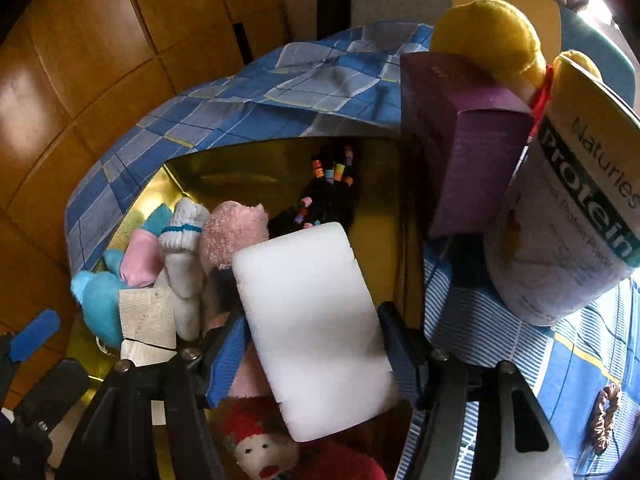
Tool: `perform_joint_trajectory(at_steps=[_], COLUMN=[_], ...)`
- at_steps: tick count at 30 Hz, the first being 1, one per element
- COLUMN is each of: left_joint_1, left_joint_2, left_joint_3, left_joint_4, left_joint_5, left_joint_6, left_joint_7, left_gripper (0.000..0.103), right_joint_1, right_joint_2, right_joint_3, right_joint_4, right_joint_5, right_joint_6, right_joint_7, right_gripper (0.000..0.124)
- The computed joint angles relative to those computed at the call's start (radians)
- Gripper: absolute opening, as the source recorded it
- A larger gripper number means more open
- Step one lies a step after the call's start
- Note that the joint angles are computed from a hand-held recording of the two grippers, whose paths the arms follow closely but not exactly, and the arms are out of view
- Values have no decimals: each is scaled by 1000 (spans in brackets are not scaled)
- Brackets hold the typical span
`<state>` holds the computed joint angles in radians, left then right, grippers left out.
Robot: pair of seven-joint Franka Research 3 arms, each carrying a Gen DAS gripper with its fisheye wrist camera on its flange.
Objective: Organize soft objects
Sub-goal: 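Carry the white sponge onto the gold tray and open the right tool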
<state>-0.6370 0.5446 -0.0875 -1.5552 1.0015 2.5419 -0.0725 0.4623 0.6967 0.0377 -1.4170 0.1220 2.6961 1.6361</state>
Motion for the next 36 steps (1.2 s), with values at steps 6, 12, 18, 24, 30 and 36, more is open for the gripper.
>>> perform_joint_trajectory(at_steps=[6, 12, 18, 24, 30, 36], left_joint_1=[-6, -7, -14, -17, -26, -46], left_joint_2=[-2, 1, 1, 10, 32, 48], left_joint_3=[2, -2, -2, -6, -12, -6], left_joint_4=[-1, 6, 12, 22, 52, 78], left_joint_5=[11, 10, 21, 18, -2, -16], left_joint_6=[-9, -14, -22, -11, -8, -20], left_joint_7=[-6, 5, 9, 29, 82, 121], left_gripper=[81, 81, 81, 81, 81, 81], right_joint_1=[5, 19, 9, 72, 122, 154], right_joint_2=[-78, -134, -189, -260, -323, -359], right_joint_3=[-11, -21, -8, -90, -172, -237], right_joint_4=[-124, -203, -283, -411, -511, -568], right_joint_5=[3, -21, -1, -62, -124, -175], right_joint_6=[97, 171, 230, 314, 376, 404], right_joint_7=[12, 16, 1, 58, 133, 201], right_gripper=[66, 67, 67, 67, 67, 67])
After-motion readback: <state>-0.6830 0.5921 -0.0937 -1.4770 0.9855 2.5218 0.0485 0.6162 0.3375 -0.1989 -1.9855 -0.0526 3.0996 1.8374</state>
